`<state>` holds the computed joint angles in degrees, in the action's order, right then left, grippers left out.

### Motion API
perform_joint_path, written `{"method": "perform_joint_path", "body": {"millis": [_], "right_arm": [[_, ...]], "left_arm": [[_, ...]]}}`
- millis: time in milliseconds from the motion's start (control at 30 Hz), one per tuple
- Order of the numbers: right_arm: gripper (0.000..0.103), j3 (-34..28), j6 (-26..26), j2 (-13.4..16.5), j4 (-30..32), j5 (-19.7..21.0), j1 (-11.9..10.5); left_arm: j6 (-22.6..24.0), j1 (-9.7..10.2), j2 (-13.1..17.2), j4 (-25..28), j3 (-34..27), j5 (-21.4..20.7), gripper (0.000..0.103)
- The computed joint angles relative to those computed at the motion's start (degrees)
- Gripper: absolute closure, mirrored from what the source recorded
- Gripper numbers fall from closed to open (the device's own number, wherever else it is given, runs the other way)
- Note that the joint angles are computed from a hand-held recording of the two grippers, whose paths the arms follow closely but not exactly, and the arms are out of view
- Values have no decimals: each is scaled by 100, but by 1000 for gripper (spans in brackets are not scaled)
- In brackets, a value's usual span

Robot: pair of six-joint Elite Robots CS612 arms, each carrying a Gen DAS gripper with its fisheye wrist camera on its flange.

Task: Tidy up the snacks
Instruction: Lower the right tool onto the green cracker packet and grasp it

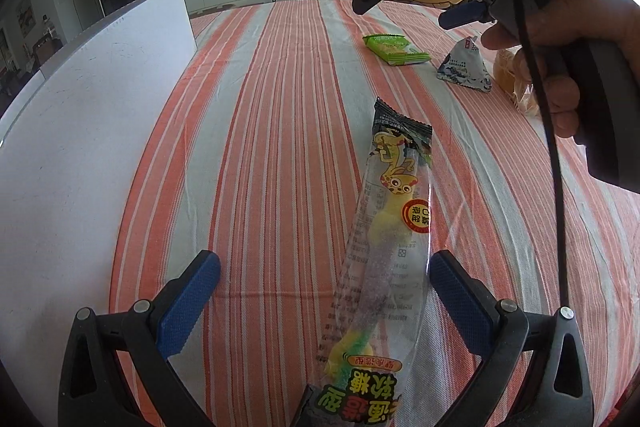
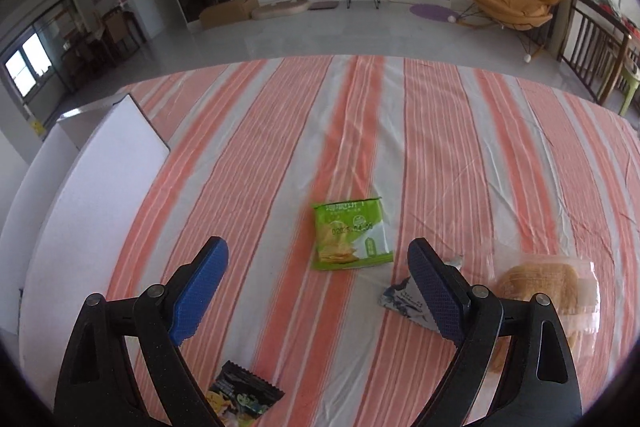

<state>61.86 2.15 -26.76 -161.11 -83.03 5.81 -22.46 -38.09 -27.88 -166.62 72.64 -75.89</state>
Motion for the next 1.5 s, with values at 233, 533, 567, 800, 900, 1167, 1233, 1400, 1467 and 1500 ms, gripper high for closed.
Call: {"method": "perform_joint_path", "body": {"millis": [233, 533, 567, 800, 900, 1167, 1233, 1400, 1467, 1500], "right_arm": [[17, -1044, -34, 511, 1620, -611, 54], [53, 170, 253, -161, 335, -28, -26], [53, 427, 341, -302, 95, 51, -44], [52, 2559, 750, -1372, -929, -257, -152], [52, 3337, 1300, -1590, -1336, -924, -123], [52, 4047, 2530, -1542, -2250, -1879, -136], [52, 4022, 2513, -1483, -2418, -1861, -197], [48, 3968, 2064, -1317, -2720, -2299, -101], [46, 3971, 2072, -1309, -2713, -2327, -93], [39, 3976, 2074, -1302, -2721, -2334, -95]], "left_arm": [[-2, 0, 3, 0, -4, 0, 0], [-6, -2, -20, -22, 33, -9, 0], [-6, -2, -20, -22, 33, -9, 0], [86, -2, -18, -76, 43, -78, 0], [325, -7, -9, -132, 34, -222, 0], [850, 38, 2, -365, 33, -814, 0], [847, 62, 18, -399, 12, -887, 0], [917, -16, 24, -197, -39, -594, 0], [905, -16, 27, -187, -47, -587, 0], [903, -15, 27, -190, -44, -584, 0]]}}
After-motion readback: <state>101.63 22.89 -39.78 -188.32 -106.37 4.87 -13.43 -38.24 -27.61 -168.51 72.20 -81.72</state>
